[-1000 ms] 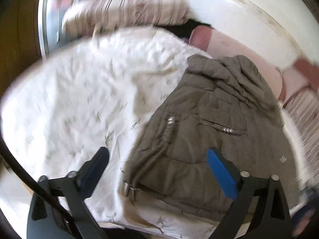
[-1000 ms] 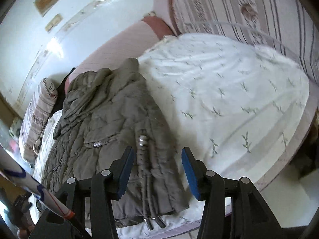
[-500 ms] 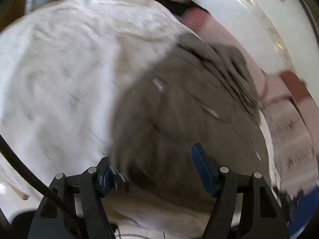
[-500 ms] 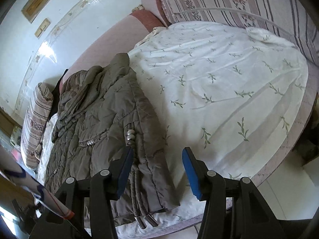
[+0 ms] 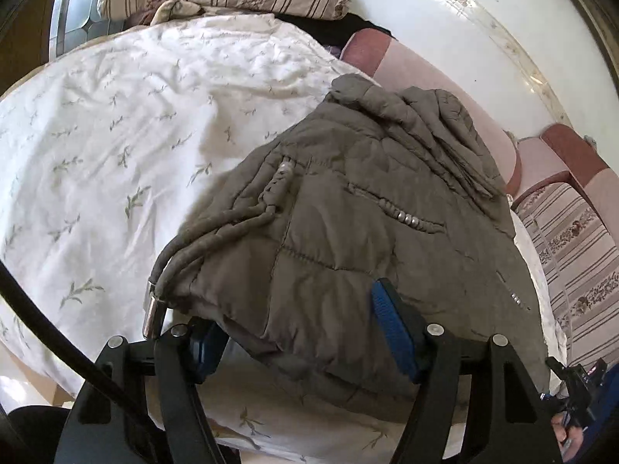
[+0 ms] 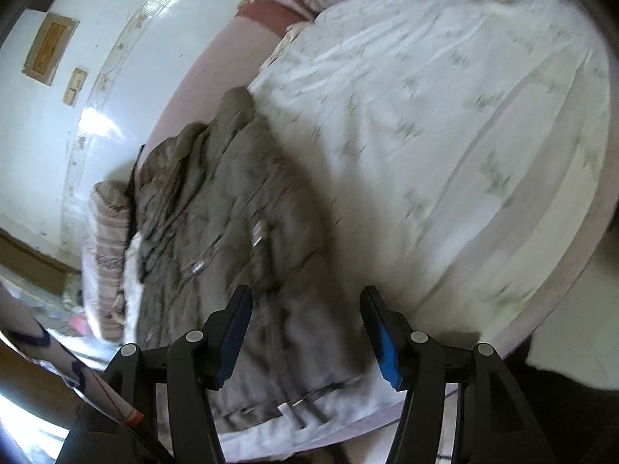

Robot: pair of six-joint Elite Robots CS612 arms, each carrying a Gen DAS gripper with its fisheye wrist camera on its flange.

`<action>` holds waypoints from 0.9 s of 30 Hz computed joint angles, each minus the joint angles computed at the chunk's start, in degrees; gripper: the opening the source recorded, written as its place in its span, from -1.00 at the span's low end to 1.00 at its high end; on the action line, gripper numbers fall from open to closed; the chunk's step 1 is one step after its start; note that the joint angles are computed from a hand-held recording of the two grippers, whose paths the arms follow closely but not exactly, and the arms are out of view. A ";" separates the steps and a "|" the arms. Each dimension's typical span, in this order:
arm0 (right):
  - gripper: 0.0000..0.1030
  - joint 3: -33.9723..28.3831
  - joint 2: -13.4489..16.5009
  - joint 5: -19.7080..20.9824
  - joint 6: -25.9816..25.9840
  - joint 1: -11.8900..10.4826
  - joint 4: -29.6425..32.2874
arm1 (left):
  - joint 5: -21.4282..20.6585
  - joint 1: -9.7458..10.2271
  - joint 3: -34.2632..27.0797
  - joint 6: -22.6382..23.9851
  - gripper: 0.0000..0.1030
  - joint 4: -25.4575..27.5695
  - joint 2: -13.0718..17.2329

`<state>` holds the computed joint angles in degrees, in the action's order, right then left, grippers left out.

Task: Fold large clothes

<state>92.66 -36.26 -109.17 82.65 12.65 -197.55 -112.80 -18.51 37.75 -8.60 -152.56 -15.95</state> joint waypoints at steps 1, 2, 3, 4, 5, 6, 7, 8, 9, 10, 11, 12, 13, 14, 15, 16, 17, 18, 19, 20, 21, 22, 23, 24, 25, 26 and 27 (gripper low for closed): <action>0.21 -0.84 0.73 1.92 -0.39 0.04 -1.57 | -0.01 -0.06 0.00 0.54 0.34 0.19 0.00; 0.21 -1.83 1.44 3.71 -1.01 0.17 -2.73 | -0.06 -0.10 -0.07 0.82 0.34 0.17 0.03; 0.21 -3.02 2.17 4.97 -1.95 0.49 -3.66 | -0.03 -0.17 0.47 1.28 0.35 -0.38 -0.22; 0.18 -4.35 2.82 5.85 -3.50 0.92 -3.89 | 0.00 -0.26 0.84 1.70 0.35 -0.68 -0.40; 0.05 -5.70 3.34 6.69 -5.44 1.32 -3.44 | -0.03 -0.40 1.16 2.40 0.35 -0.78 -0.55; -0.09 -7.22 3.63 6.81 -7.72 1.78 -1.35 | 0.13 -0.56 1.48 3.03 0.34 -0.91 -0.69; -0.30 -8.11 3.56 5.14 -8.91 2.32 1.22 | 0.41 -0.66 2.37 3.49 0.34 -1.46 -1.10; -0.51 -9.05 3.53 2.50 -10.13 2.84 3.45 | 1.12 -0.83 2.86 4.02 0.34 -2.00 -1.33; -0.56 -9.45 3.49 0.44 -10.84 3.12 4.33 | 2.13 -1.02 3.51 4.42 0.29 -3.09 -1.60; -0.59 -9.56 3.40 -0.74 -11.47 3.22 4.55 | 2.52 -1.07 3.80 4.59 0.18 -3.61 -1.71; -0.60 -9.62 3.28 -1.64 -12.27 3.33 4.93 | 3.04 -1.15 4.17 5.08 0.13 -4.06 -1.88; -0.60 -9.89 3.19 -2.34 -13.25 3.45 5.86 | 3.75 -1.27 4.51 5.64 0.03 -4.36 -2.03; -0.60 -10.28 3.18 -2.80 -13.99 3.58 7.01 | 4.39 -1.36 4.75 6.09 0.01 -4.52 -2.13; -0.60 -10.68 3.24 -3.21 -14.44 3.72 8.33 | 5.53 -1.59 5.08 6.81 0.01 -4.60 -2.27; -0.59 -11.40 3.31 -3.30 -14.97 3.85 11.02 | 6.27 -1.73 5.28 7.31 0.01 -4.72 -2.34; -0.59 -11.88 3.40 -3.01 -15.21 3.87 13.06 | 7.02 -1.90 5.44 7.64 0.01 -4.73 -2.40; -0.59 -12.39 3.57 -2.85 -15.47 3.92 14.83 | 7.65 -2.01 5.52 7.92 0.01 -4.67 -2.42; -0.58 -12.64 3.78 -3.63 -15.73 4.10 15.00 | 9.23 -2.31 5.76 8.62 0.01 -4.47 -2.52; -0.56 -12.36 3.68 -4.06 -16.25 4.07 15.05 | 10.47 -2.56 5.93 9.38 0.01 -4.35 -2.58; -0.52 -12.67 3.70 -4.57 -17.03 4.20 15.88 | 12.02 -2.89 6.46 10.20 0.01 -5.02 -2.74; -0.52 -12.79 3.75 -4.83 -17.51 4.27 16.19 | 12.71 -3.06 6.67 10.54 0.02 -5.51 -2.78; -0.51 -12.57 3.75 -5.03 -17.33 4.32 15.88 | 13.59 -3.26 7.00 10.98 0.09 -6.12 -2.84; -0.51 -12.42 3.81 -5.00 -16.96 4.34 15.50 | 13.93 -3.33 7.11 11.14 0.15 -6.29 -2.84; -0.51 -12.36 3.89 -5.04 -16.78 4.35 15.06 | 14.27 -3.44 7.10 11.36 0.21 -6.21 -2.78; -0.50 -12.59 3.99 -5.07 -16.86 4.36 15.18 | 14.70 -3.55 7.30 11.61 0.24 -6.48 -2.86; -0.51 -12.64 4.00 -5.12 -16.98 4.37 15.31 | 15.15 -3.65 7.55 11.90 0.25 -6.86 -2.95; -0.50 -12.75 4.01 -5.20 -17.07 4.38 15.40 | 15.57 -3.75 7.69 12.18 0.27 -7.16 -2.96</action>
